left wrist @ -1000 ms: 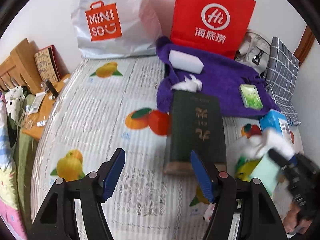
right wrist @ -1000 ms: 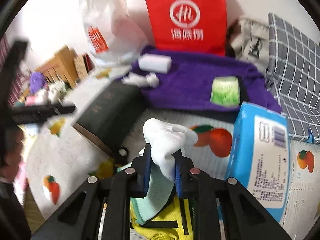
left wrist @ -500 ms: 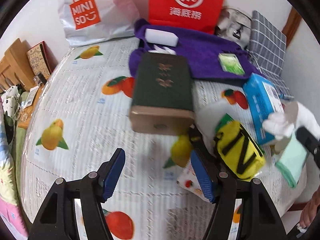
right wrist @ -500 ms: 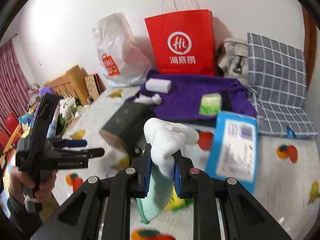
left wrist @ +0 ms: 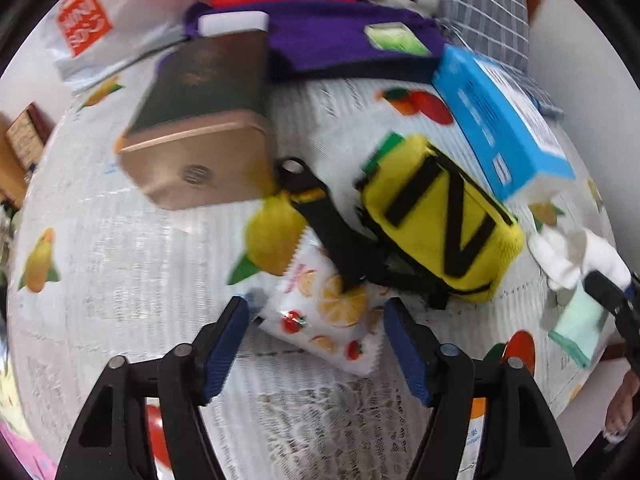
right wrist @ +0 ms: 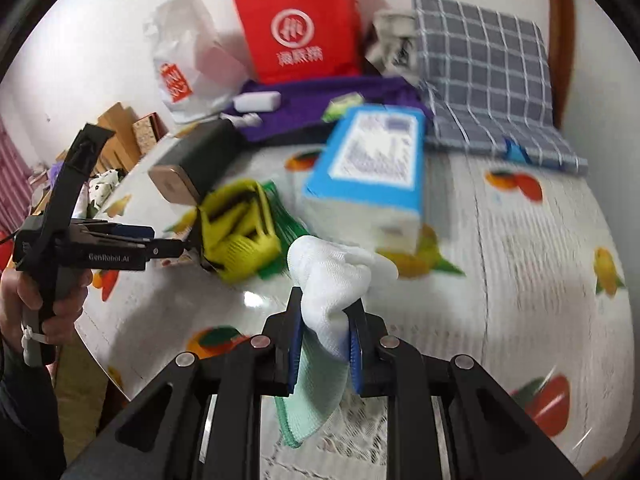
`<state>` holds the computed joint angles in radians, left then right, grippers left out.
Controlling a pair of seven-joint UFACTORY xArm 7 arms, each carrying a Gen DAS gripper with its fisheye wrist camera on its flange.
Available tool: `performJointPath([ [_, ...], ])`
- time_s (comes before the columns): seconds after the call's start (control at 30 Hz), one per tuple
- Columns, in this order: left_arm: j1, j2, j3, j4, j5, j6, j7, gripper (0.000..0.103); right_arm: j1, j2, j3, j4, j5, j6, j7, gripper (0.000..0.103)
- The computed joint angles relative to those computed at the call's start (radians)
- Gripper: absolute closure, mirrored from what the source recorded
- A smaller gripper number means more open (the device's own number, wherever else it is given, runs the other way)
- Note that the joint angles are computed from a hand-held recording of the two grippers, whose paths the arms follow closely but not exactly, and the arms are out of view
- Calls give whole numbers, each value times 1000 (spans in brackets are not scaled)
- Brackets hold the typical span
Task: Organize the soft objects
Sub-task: 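Grasp the white glove with mint cloth with the right tool while the left tool grasps the orange-print packet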
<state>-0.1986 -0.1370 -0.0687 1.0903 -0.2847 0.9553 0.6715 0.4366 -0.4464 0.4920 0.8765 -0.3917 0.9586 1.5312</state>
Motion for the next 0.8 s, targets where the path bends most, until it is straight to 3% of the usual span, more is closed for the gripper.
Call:
performJointPath([
  [0.03,-5,-13,-4,-26,-4,-31,20,20,4,-8,-1,-16,8,-7,9,83],
  [0.2,-23,-26,-11,-67,0,-109,21,19,-3,-6,-5,-51,9,-30,40,79],
  [0.3,-24,-33,0,-77,-19,-136,40,38,-1,8,-12,-61,17,-36,36,77],
  [0.37,-17,-37,10,-74,-25,-133,44,61,0,17,-16,-66,18,-38,41,77],
  [0.53,13,-21,35,-36,-43,-72,67,84,0,17,-14,-71,5,-49,65,77],
  [0.67,36,-26,48,-34,-66,-33,80,94,6,24,-14,-66,-1,-51,67,77],
  [0.8,50,-37,53,-42,-82,-28,82,95,9,25,-8,-58,-8,-45,81,81],
])
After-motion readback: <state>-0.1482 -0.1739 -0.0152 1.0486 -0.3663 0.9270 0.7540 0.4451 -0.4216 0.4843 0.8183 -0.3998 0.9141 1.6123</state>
